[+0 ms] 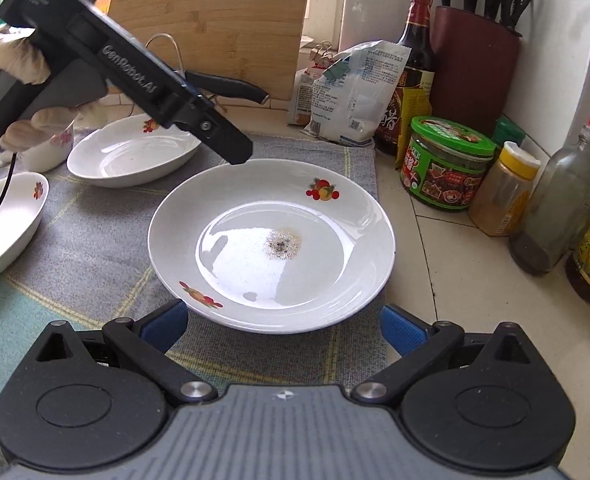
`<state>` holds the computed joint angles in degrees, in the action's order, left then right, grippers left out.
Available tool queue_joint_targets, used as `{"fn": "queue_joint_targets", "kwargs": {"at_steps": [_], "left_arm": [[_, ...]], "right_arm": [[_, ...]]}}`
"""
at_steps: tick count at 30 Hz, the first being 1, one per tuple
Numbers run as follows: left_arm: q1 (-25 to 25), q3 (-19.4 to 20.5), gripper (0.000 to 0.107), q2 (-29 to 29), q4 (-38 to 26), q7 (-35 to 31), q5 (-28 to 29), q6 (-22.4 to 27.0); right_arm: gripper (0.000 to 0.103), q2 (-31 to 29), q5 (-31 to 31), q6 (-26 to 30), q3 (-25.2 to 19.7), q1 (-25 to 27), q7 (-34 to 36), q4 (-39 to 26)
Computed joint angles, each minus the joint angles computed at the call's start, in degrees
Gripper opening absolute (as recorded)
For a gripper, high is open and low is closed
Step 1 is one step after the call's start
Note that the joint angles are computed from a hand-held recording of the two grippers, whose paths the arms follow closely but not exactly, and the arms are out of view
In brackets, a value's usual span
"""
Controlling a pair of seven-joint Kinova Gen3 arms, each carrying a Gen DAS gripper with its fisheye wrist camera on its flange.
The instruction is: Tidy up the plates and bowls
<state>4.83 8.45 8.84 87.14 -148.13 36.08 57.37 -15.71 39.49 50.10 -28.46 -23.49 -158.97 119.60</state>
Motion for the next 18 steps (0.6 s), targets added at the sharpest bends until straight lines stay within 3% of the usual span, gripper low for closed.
{"fn": "queue_joint_targets", "kwargs": {"at_steps": [3,6,9,13,18], "left_arm": [[-2.4,-1.5,0.101,-6.0,7.2,-6.1,6.6,-3.5],[-2.4,-4.1,0.102,-10.4,12.0,-7.2,9.4,-4.3],[-2.5,-6.9,0.102,-13.8,15.9,-4.9,10.6,-3.7],[-2.4,-9.8,0.102,-18.6,20.9,-1.1,10.2,-5.2],[-2.1,-14.0,0.102,-24.7,26.4,-2.1,8.4,-7.8]], "right_arm": [[0.103,0.6,2.8,4.5,-4.4,0.9,-6.5,-1.3],[0.103,3.0,5.8,11.1,-9.2,1.1,-11.8,-3.3],[0.103,5.1,7.1,16.1,-9.7,-2.6,-15.0,-5.0],[0.103,6.5,7.1,17.0,-9.1,-6.4,-15.7,-5.9],[0.103,9.5,7.0,17.9,-7.3,-10.8,-14.5,-8.2]]}}
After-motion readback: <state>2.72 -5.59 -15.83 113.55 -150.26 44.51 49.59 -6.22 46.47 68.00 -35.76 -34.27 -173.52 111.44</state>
